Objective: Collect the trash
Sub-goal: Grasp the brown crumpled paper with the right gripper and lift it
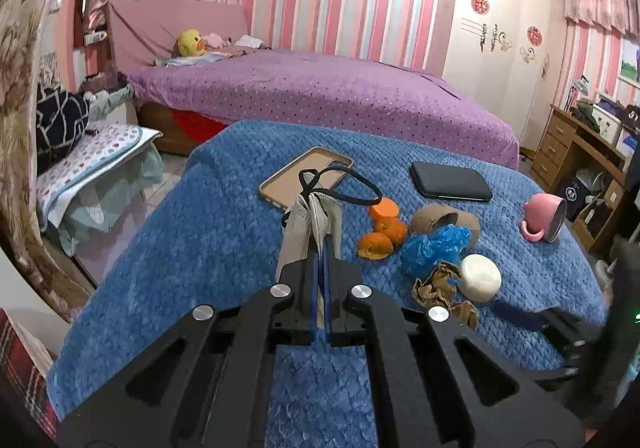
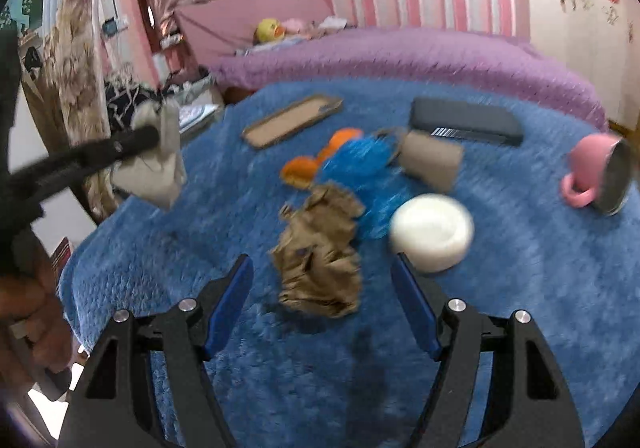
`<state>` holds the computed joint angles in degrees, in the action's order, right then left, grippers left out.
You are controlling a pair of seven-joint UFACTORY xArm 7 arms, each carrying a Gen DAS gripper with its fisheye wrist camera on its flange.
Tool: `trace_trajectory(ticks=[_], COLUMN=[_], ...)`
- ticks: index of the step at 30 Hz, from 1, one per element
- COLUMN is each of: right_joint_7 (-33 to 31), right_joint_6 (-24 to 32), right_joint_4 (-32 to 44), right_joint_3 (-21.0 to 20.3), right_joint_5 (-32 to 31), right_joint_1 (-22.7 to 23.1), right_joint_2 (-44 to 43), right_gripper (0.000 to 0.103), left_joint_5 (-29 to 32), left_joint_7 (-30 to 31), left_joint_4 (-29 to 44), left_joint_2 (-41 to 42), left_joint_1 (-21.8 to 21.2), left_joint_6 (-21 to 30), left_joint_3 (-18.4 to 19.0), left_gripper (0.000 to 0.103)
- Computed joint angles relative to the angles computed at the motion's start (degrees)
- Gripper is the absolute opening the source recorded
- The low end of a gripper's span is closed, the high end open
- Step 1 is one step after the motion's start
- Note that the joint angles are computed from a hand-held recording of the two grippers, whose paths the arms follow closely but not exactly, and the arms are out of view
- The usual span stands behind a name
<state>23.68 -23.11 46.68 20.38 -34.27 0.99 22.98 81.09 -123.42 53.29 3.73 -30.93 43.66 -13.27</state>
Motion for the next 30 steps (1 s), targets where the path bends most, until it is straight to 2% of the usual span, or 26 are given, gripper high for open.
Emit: trace_trajectory(ticks=[2,3,4,6,9,11,13,17,20,23,30], right_joint_7=[-2.94,-3.34,-2.86,-2.67,-3.38,-0.74,2.79,3.9,3.86,2.68,4.15], right_joint_6=[1.46,2.41,3.96,3.78,2.24,0.69,-3.11,-11.47,-15.35,-17.24,-18.52], right_joint_4=[1.66,2.32,3.1,2.36,-0.58,-2.91,-6.05,-13.49,-17.74,-20.65,-23.56], right_joint_3=[-2.71,-2.36,0.03,3.26,4.04,5.88,5.49,0.4,-3.59,-6.85,-16.16], right_joint_5=[3.63,3.89,2.77,1.89,0.48,-3.62,-7.09,-5.15,-1.54,1.94,-2.88], right_joint_1=[4.27,4.27,1.87,-1.99,-3.87,-7.73,-10.34,-10.92,-10.65,-9.79,-8.74], right_joint_2=[1.73,2.44,3.27,3.2,-0.19,-2.95,-6.74,-16.06,-21.02,-24.72,-31.13], right_gripper=[0.07,0.065,0.044,0.045,0.045,0.045,0.045,0.045,0.045,0.045,0.045], left_joint_5=[0.46,0.6,0.65,0.69,1.14,1.79,2.94,6.38,6.82,7.41,8.44], left_joint_7=[-1.16,-1.31,-1.14,-0.75,-0.67,-1.07,-2.23,-5.21,-3.48,-1.24,1.36], left_joint_4=[-0.83,-0.97,-0.83,-0.59,-0.35,-0.27,-0.13,1.27,4.29,7.71,14.28], left_joint_2=[-0.61,-0.67,-0.56,-0.46,-0.65,-1.03,-1.33,-0.86,1.28,3.66,8.08], left_joint_1=[0.2,0.3,0.31,0.28,0.06,-0.1,-0.28,-1.11,-2.61,-4.44,-8.61], left_joint_6=[-1.06,-1.4,-1.36,-1.39,-1.5,-1.81,-2.24,-3.17,-2.29,-1.63,-1.56], left_joint_3=[0.1,0.08,-0.01,-0.11,-0.32,-0.5,-0.75,-1.6,-2.19,-2.1,-1.13], left_gripper=[0.0,0.0,0.0,0.0,0.0,0.0,0.0,0.0,0.0,0.0,0.0])
